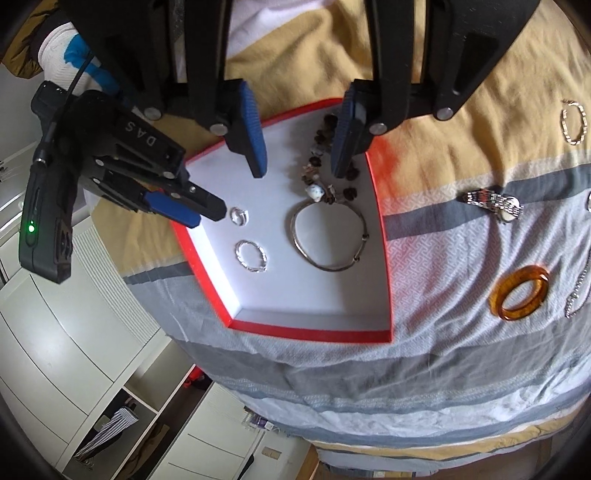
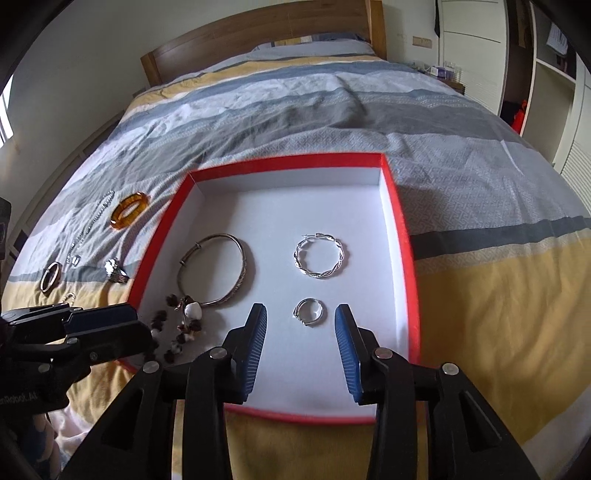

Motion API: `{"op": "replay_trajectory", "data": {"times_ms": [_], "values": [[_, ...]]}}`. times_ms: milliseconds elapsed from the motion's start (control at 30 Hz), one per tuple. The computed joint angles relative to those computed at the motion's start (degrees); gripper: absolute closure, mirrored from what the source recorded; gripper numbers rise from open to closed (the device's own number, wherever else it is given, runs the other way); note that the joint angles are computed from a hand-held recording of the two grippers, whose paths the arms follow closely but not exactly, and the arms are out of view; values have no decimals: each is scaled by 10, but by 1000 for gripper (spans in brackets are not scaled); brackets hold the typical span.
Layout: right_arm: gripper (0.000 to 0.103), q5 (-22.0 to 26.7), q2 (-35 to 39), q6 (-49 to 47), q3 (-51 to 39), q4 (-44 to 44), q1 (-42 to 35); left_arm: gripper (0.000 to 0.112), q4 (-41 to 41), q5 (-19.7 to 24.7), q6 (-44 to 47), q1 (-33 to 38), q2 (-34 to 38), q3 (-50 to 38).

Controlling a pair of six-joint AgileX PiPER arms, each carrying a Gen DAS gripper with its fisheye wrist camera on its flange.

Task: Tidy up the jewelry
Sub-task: 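Lift both open grippers out of the red box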

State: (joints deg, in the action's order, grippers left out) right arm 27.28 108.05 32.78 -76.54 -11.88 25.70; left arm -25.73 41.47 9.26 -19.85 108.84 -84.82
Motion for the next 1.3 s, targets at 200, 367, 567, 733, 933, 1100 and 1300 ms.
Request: {"op": "replay_trajectory", "data": {"times_ms": [200,367,567,733,933,1100,1300], "values": [[63,11,-87,46,51,-28,18,73,45,-7,-46,-9,-94,48],[59,25,-163,95,89,-60,50,71,88,-6,-87,-19,-181,90],[55,57,-233,195,115,-133,115,67,154,13,-140,-27,-286,141],[55,104,-269,276,112,-199,183,64,195,45,-164,-16,-369,178],[55,187,-297,355,82,-277,286,64,176,92,-120,67,-477,215],[55,256,-302,407,51,-336,375,64,66,165,24,247,-553,226],[55,317,-294,435,16,-380,456,64,-87,277,214,511,-587,221]]}}
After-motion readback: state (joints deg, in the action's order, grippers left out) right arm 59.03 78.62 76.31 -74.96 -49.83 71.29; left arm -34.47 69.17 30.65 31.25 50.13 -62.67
